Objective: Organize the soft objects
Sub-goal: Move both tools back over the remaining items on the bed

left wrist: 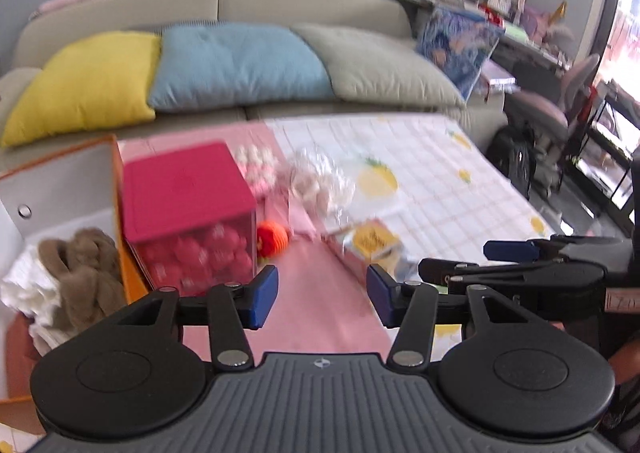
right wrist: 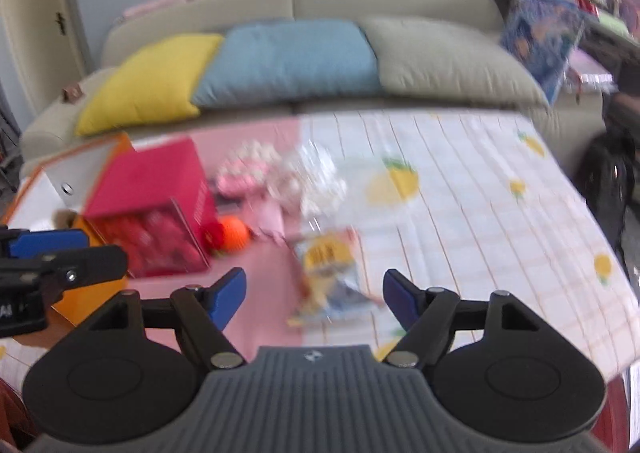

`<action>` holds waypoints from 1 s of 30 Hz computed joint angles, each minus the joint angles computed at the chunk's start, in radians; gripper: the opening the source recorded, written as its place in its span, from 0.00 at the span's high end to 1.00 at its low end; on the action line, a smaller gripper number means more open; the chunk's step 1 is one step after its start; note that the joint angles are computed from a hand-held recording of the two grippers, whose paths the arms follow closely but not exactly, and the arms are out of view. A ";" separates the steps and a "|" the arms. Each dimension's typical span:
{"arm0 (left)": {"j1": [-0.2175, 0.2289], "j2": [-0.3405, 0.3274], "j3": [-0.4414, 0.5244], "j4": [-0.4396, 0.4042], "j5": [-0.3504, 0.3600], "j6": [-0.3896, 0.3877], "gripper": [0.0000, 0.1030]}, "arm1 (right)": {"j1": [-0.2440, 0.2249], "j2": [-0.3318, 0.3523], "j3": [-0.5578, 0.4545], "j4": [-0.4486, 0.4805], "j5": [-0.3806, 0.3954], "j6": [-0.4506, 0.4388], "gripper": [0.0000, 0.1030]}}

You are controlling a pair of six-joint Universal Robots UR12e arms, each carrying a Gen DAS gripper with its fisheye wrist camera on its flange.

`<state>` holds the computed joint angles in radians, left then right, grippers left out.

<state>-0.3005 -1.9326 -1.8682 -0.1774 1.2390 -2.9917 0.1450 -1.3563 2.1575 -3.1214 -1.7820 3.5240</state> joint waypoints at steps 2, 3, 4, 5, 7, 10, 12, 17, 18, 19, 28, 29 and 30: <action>-0.002 -0.007 0.010 -0.033 0.005 0.005 0.41 | -0.011 0.007 0.004 0.007 0.023 0.008 0.17; -0.003 -0.010 0.014 -0.045 0.010 0.005 0.41 | -0.014 0.012 0.003 0.011 0.031 0.007 0.15; -0.004 -0.013 0.016 -0.050 0.016 0.006 0.41 | -0.017 0.019 0.000 0.017 0.035 0.005 0.15; -0.005 -0.017 0.020 -0.057 0.020 0.008 0.41 | -0.016 0.029 -0.008 0.026 0.035 0.001 0.15; -0.007 -0.024 0.030 -0.076 0.030 0.016 0.41 | -0.020 0.046 -0.022 0.043 0.044 -0.014 0.14; -0.011 -0.040 0.051 -0.105 0.053 0.028 0.41 | -0.027 0.072 -0.047 0.077 0.054 -0.046 0.14; -0.017 -0.053 0.066 -0.119 0.070 0.047 0.41 | -0.028 0.088 -0.066 0.098 0.045 -0.068 0.14; -0.031 -0.081 0.100 -0.122 0.103 0.141 0.41 | -0.038 0.119 -0.093 0.094 0.051 -0.118 0.14; -0.035 -0.086 0.105 -0.115 0.109 0.167 0.41 | -0.041 0.124 -0.097 0.093 0.055 -0.122 0.15; -0.039 -0.093 0.111 -0.107 0.116 0.202 0.41 | -0.044 0.128 -0.101 0.093 0.060 -0.125 0.16; -0.092 -0.165 0.189 -0.088 0.253 0.597 0.41 | -0.058 0.156 -0.108 0.082 0.086 -0.148 0.24; -0.101 -0.176 0.199 -0.087 0.286 0.637 0.41 | -0.059 0.158 -0.107 0.084 0.084 -0.151 0.29; -0.110 -0.187 0.206 -0.083 0.316 0.680 0.41 | -0.059 0.160 -0.106 0.090 0.083 -0.154 0.35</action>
<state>-0.4104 -2.1194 -1.6618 -0.2603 1.5551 -2.3122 0.0857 -1.1963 2.0510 -3.0318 -1.6987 3.3696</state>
